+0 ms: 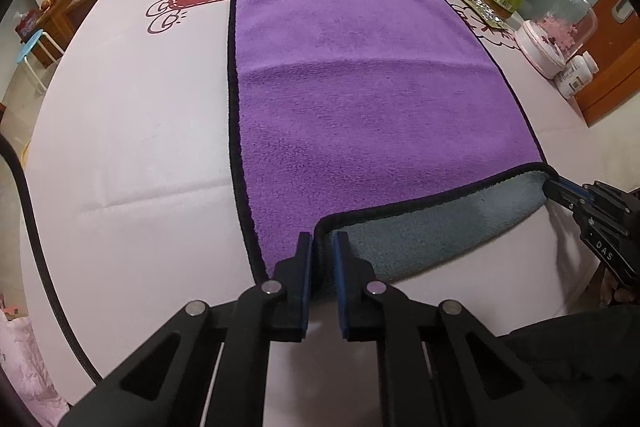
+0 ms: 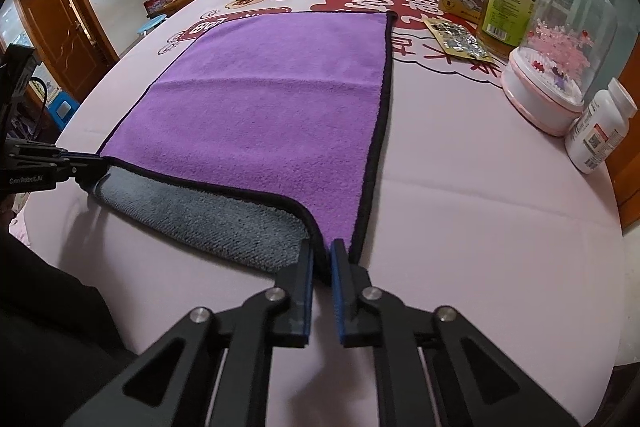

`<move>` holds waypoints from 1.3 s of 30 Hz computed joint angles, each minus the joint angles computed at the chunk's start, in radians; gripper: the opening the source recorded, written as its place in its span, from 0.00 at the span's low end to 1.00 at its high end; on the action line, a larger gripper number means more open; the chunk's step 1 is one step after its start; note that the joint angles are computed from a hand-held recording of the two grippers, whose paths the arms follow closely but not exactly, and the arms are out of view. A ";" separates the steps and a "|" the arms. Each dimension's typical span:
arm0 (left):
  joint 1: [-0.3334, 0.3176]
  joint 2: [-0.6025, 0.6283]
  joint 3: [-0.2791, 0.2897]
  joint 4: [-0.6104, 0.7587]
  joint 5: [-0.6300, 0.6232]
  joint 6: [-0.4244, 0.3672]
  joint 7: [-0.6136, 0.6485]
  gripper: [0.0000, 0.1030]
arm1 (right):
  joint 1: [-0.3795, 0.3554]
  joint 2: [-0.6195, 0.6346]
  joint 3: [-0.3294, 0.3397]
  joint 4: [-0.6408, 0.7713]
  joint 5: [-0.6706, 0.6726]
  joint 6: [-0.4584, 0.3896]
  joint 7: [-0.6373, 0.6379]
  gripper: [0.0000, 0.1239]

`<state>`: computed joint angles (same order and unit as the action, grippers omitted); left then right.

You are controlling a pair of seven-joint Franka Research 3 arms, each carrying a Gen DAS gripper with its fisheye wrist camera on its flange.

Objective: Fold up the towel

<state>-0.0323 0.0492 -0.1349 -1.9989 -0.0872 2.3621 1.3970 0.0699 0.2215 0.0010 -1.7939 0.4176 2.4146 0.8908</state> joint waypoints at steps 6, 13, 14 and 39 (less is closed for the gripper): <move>0.004 -0.004 0.001 -0.001 -0.023 0.002 0.020 0.05 | -0.001 0.002 -0.001 0.003 -0.001 0.000 0.002 0.04; 0.007 -0.022 0.005 -0.007 -0.035 0.013 0.035 0.04 | -0.004 0.001 0.001 0.013 0.012 -0.008 -0.007 0.04; 0.007 -0.025 0.005 -0.007 -0.032 0.021 0.034 0.04 | -0.005 -0.002 0.002 0.014 0.015 -0.009 -0.010 0.04; 0.025 0.089 0.015 0.313 0.126 0.024 -0.036 0.04 | -0.028 0.147 0.047 0.348 0.130 0.025 -0.138 0.04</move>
